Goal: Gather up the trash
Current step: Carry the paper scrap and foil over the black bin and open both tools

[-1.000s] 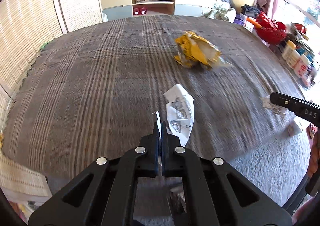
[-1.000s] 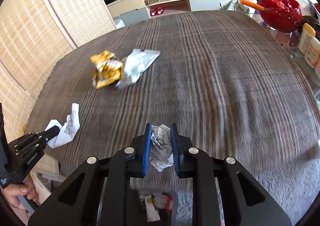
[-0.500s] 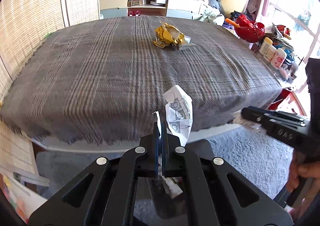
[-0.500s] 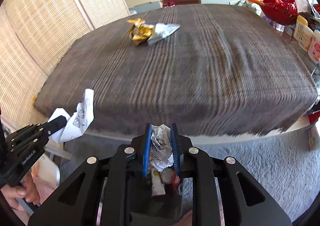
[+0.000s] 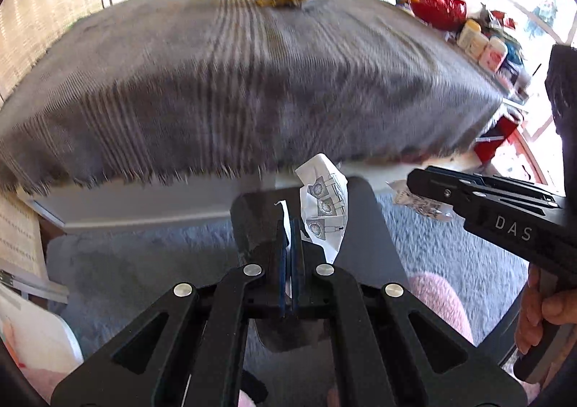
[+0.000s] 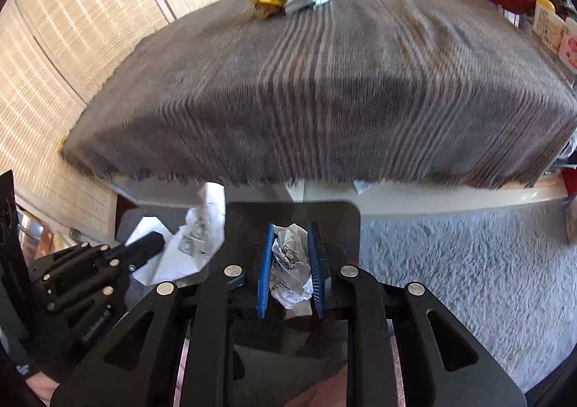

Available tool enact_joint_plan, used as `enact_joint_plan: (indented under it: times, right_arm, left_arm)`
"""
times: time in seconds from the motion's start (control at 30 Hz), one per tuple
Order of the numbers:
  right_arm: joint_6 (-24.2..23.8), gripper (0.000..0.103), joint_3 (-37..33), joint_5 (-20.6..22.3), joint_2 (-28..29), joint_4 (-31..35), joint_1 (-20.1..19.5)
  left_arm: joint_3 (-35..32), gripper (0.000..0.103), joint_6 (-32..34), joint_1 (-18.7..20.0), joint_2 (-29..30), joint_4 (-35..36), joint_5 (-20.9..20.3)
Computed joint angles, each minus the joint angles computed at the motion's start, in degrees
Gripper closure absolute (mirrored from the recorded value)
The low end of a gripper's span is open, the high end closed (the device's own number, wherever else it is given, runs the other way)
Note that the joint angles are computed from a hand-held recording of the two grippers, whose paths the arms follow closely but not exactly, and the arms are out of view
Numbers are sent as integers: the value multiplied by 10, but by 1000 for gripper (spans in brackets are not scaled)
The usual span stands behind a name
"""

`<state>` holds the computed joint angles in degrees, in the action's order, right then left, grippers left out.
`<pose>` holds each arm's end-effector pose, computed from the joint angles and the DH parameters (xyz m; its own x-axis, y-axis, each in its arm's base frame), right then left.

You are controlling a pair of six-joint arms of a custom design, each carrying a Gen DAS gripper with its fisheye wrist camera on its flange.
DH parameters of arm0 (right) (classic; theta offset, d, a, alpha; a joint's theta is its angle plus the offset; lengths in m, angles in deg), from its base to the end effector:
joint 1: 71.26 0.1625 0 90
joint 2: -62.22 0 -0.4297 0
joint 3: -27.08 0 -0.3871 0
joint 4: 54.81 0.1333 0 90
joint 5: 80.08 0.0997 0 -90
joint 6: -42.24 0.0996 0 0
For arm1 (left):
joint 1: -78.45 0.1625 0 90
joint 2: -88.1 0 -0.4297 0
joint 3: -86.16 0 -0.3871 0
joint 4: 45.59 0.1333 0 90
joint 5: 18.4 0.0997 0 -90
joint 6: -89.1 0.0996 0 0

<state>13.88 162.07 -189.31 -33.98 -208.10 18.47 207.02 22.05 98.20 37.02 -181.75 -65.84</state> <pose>0.0987 -0.3855 0.3030 -0.8323 -0.3081 0.4607 -0.4444 0.8677 -0.2226 -0.3705 -0.3462 0.0264 -0.7917 0.0209 -0.6106 0.3419 0.8434 -0.4144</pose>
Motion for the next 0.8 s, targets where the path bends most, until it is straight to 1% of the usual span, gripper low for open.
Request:
enact_joint_plan:
  times: [0.1, 0.23, 0.37, 0.4, 0.47, 0.53, 0.6, 0.63, 0.67, 0.7, 0.73, 0.77, 0.8]
  right_arm:
    - [-4, 82, 9, 1, 3, -7, -10]
    - [-4, 81, 15, 12, 7, -1, -28]
    - [9, 80, 15, 5, 18, -3, -35]
    - [11, 79, 14, 4, 20, -2, -36]
    - [15, 74, 12, 7, 21, 1, -40]
    - [19, 64, 9, 11, 22, 2, -42]
    - [21, 62, 9, 14, 22, 1, -43]
    - [22, 59, 9, 16, 22, 1, -43]
    - [22, 57, 9, 17, 22, 1, -43]
    - [23, 51, 9, 17, 22, -1, -43]
    - [23, 45, 10, 15, 22, -5, -42]
    - [21, 42, 11, 11, 22, -10, -40]
    - [20, 36, 12, 8, 23, -16, -38]
  left_arm:
    - [7, 102, 3, 4, 12, -15, -17]
    - [14, 102, 6, 9, 26, -33, -38]
    - [18, 102, 10, 16, 35, -52, -56]
    - [17, 100, 11, 18, 36, -52, -59]
    - [16, 99, 13, 21, 38, -56, -64]
    - [17, 98, 14, 23, 39, -59, -68]
    - [17, 97, 12, 22, 39, -57, -67]
    - [17, 95, 12, 23, 39, -57, -67]
    - [17, 90, 12, 23, 39, -57, -67]
    - [17, 83, 11, 23, 39, -57, -67]
    - [18, 78, 10, 23, 38, -57, -66]
    - [18, 69, 8, 22, 36, -55, -65]
    - [19, 61, 5, 21, 34, -51, -63]
